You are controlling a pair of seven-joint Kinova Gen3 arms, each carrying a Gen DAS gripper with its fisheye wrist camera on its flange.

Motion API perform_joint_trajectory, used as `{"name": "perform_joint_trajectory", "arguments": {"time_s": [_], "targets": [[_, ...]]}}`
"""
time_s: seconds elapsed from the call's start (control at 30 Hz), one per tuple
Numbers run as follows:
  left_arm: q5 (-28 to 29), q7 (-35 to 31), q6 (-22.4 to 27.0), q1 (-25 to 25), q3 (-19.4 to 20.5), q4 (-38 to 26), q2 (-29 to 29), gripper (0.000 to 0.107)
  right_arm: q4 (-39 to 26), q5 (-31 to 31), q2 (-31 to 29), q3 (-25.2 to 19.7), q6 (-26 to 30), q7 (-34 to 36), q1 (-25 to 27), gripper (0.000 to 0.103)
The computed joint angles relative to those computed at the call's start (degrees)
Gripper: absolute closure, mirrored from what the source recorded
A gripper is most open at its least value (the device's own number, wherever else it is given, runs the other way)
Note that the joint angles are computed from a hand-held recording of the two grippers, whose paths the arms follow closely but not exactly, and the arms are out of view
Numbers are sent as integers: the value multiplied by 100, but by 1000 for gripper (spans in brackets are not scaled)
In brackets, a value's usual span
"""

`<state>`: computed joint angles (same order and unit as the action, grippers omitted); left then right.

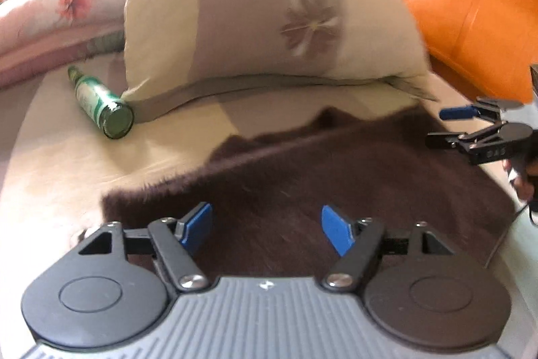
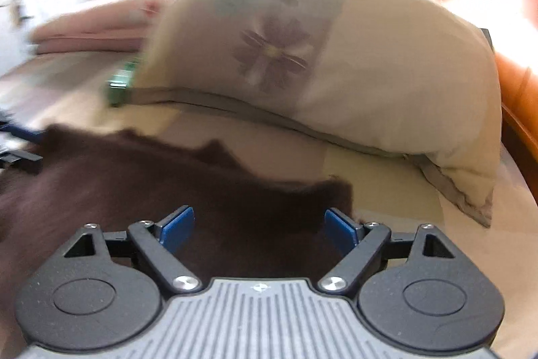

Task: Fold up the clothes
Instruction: 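Lay the hem on the sweater, open both grippers and raise them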

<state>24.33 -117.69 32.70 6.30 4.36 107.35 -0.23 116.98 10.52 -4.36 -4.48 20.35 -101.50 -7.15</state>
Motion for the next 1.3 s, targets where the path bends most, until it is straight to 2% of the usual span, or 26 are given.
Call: {"name": "perform_joint_trajectory", "arguments": {"time_s": [0.1, 0.17, 0.2, 0.3, 0.37, 0.43, 0.47, 0.5, 0.57, 0.7, 0.73, 0.8, 0.9, 0.97, 1.1, 1.17, 1.23, 1.3], "targets": [[64, 75, -372, 624, -795, 102, 392, 32, -365, -404, 656, 691, 102, 164, -473, 15], [504, 116, -199, 665, -1144, 106, 493, 32, -359, -870, 772, 1043, -38, 480, -688, 14], [737, 33, -60, 728, -1365, 117, 485, 32, -395, -1103, 783, 1060, 1, 698, -649, 14], [1086, -462, 288, 976, -1923, 272, 160, 36, -470, -1802, 477, 1307, 471, 1397, -765, 14], [1005, -710, 705, 981, -2049, 263, -129, 38, -386, -2268, -36, 1790, 937, 1863, -1180, 14], [1247, -1175, 1170, 706, -1932, 477, -595, 33, -232, -2734, -567, 1921, 1403, 2329, -1254, 14], [1348, -1408, 1403, 604, -1871, 645, -861, 26, -148, -2967, -832, 1831, 1636, 2562, -1134, 13], [1505, -1639, 1636, 504, -1866, 866, -1126, 23, -29, -3200, -1097, 1764, 1869, 2795, -1017, 12], [1714, -1977, 2102, 39, -1700, 1312, -1574, 23, 376, -3605, -1598, 1575, 2157, 3261, -644, 8], [1861, -2052, 2904, -1023, -1660, 1994, -2057, 24, 1038, -4407, -1929, 1520, 2749, 4193, 343, 11], [1867, -1930, 2983, -1288, -1603, 2107, -2210, 24, 1089, -4602, -1988, 1480, 2982, 4426, 608, 12], [1635, -1591, 3101, -1819, -1204, 2086, -2732, 24, 1143, -4925, -2244, 1376, 3265, 4870, 1139, 12], [944, -1477, 3356, -2205, -407, 1770, -3528, 24, 1133, -4983, -2846, 664, 3400, 5046, 1928, 12], [478, -1579, 3090, -2069, 123, 1750, -4059, 23, 1082, -4681, -3285, 133, 3409, 5102, 2127, 11], [-433, -1882, 2217, -1386, 1185, 2186, -5121, 23, 1175, -3749, -3961, -929, 3109, 4759, 1906, 11], [-650, -1773, 2075, -1331, 1716, 2370, -5589, 23, 1241, -3312, -4253, -1460, 3042, 4398, 1844, 11], [-942, -1354, 1981, -1131, 2073, 2416, -5689, 23, 1315, -3115, -4519, -1827, 3064, 4295, 1831, 11], [-1187, -915, 1811, -798, 2164, 2473, -5572, 23, 1381, -3204, -4570, -1806, 3001, 4361, 1768, 11]]}}
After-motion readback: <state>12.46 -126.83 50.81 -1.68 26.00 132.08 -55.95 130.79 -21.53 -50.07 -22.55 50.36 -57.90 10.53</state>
